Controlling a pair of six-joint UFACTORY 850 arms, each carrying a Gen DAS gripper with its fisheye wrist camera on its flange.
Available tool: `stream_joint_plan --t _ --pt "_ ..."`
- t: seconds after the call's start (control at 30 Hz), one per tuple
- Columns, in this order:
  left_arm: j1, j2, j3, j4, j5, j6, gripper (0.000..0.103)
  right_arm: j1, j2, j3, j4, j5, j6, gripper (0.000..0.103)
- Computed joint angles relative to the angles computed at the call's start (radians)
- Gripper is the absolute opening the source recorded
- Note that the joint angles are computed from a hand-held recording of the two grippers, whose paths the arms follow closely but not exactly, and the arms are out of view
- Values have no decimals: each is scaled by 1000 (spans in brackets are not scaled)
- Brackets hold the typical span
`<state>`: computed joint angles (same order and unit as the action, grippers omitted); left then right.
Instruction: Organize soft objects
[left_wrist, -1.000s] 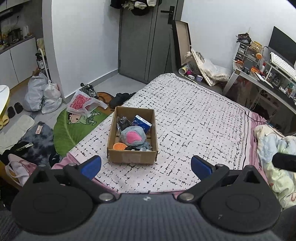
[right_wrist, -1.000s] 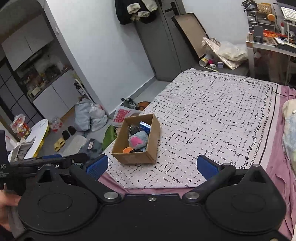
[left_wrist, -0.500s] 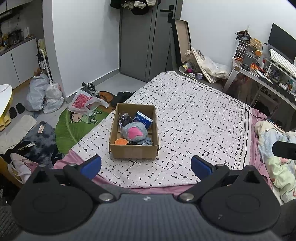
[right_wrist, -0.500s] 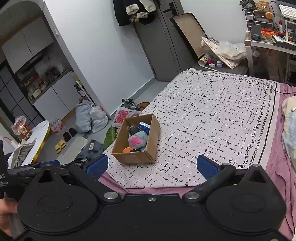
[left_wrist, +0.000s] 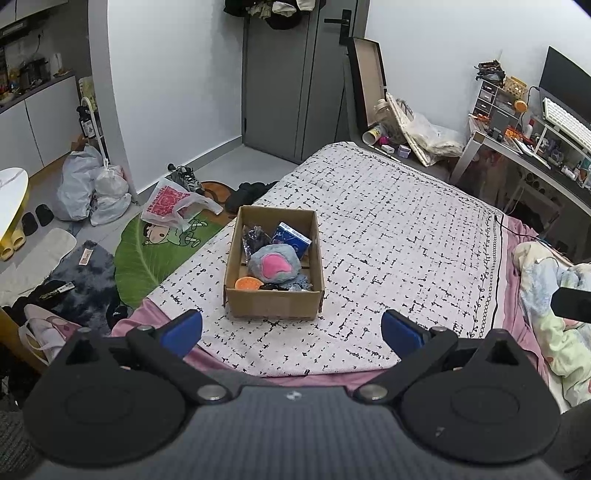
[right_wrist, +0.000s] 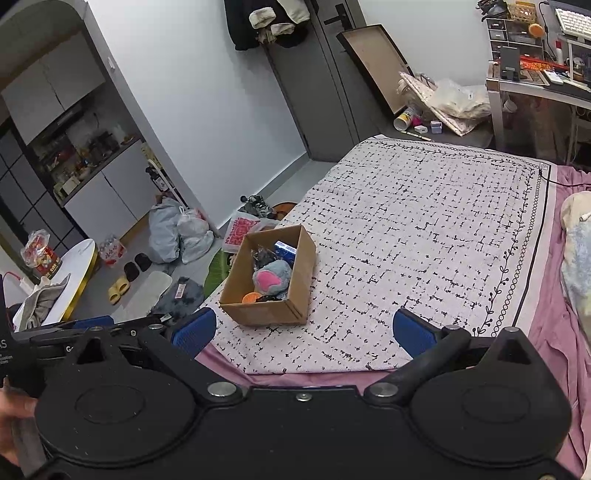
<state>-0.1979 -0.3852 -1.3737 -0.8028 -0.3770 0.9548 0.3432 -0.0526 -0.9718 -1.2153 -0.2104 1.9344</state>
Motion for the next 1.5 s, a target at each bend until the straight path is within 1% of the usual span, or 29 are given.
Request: stream_joint_plan --t 0.23,0.4,0.57,0.8,1.03,1.27,1.5 --pt "0 -2 -2 2 1 3 102 0 2 3 7 2 -6 103" --pt "0 -3 -8 14 -12 -1 102 1 0 0 21 -1 -22 103" --pt "-4 -4 -14 34 -9 -18 102 0 3 4 4 3 0 103" --pt "-4 -2 -13 16 -11 3 102 1 2 4 3 1 6 103" --pt "-7 -7 -17 47 -8 -38 102 -3 3 10 5 5 6 103" --pt "-11 -13 -22 54 -15 -44 102 -6 3 13 16 7 -2 103" --pt "-14 -12 -18 5 -11 -10 102 -9 -2 16 14 8 -5 103"
